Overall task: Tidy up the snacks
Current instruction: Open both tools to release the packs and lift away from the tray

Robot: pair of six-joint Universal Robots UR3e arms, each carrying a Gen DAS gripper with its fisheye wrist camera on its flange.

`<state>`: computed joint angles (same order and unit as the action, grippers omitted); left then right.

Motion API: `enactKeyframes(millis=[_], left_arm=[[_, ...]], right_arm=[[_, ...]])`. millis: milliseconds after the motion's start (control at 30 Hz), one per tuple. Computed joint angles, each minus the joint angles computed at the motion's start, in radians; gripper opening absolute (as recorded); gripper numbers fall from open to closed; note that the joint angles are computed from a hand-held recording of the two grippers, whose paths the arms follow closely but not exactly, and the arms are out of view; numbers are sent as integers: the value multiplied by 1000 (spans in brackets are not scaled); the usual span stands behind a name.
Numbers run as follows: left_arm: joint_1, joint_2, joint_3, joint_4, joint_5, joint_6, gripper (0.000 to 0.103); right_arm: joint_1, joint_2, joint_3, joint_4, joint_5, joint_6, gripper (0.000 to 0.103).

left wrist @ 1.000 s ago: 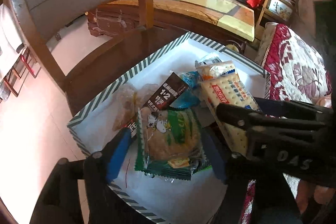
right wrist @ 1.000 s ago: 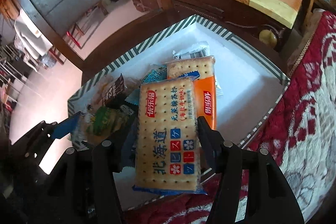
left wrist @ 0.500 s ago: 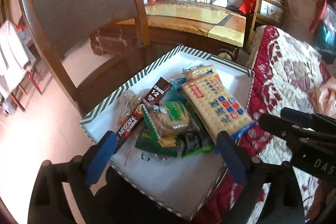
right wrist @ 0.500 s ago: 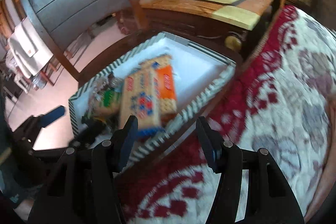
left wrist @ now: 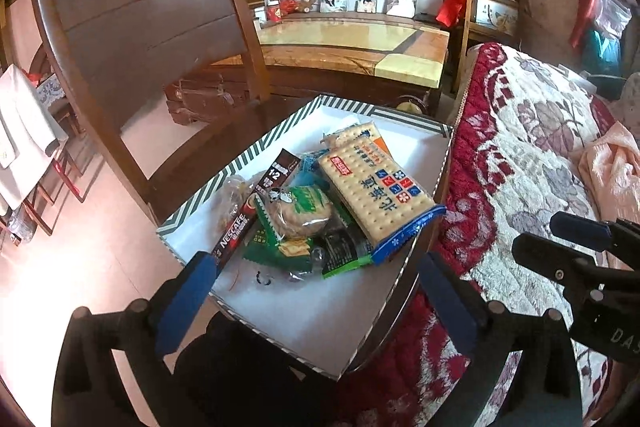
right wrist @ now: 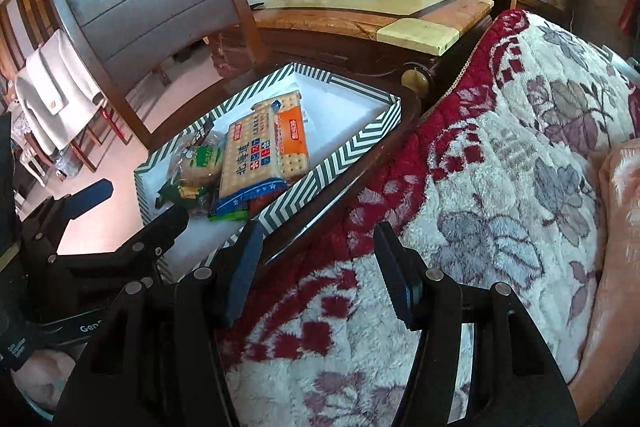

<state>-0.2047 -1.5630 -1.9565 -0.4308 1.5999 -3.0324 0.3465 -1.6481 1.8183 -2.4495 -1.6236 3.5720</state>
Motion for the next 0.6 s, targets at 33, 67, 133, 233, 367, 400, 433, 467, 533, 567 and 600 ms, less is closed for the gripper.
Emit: enactKeyframes(millis=[33, 67, 133, 233, 367, 400, 433, 467, 533, 567, 600], left_arm=[[1, 2, 1, -7, -3, 2, 103], [3, 4, -1, -11, -5, 4, 103], [4, 16, -15, -4, -4, 6, 103], [10, 25, -23, -3, -10, 9, 103], [17, 34, -28, -11, -20, 11, 103], [17, 34, -29, -11, -20, 11, 103], [20, 36, -30, -11, -24, 12, 103], [24, 38, -33, -8, -30, 12, 103], [32, 45, -44, 6, -42, 16, 103], [33, 45, -49, 19, -44, 17, 103], [34, 50, -60, 37, -46, 21, 103]], right_arm=[[5, -2, 1, 4, -4, 1, 58], [8, -4, -1, 8, -10, 0, 58], [9, -7, 0, 9, -10, 0, 58], [13, -9, -5, 20, -8, 1, 58], [30, 9, -27, 32, -14, -1, 58], [34, 13, -31, 34, -16, -2, 58], [33, 17, -35, 35, -14, -4, 58], [35, 20, -37, 36, -14, -5, 58], [34, 27, -43, 41, -10, -8, 58], [35, 30, -45, 44, -9, -8, 58], [33, 30, -45, 45, -7, -8, 58]])
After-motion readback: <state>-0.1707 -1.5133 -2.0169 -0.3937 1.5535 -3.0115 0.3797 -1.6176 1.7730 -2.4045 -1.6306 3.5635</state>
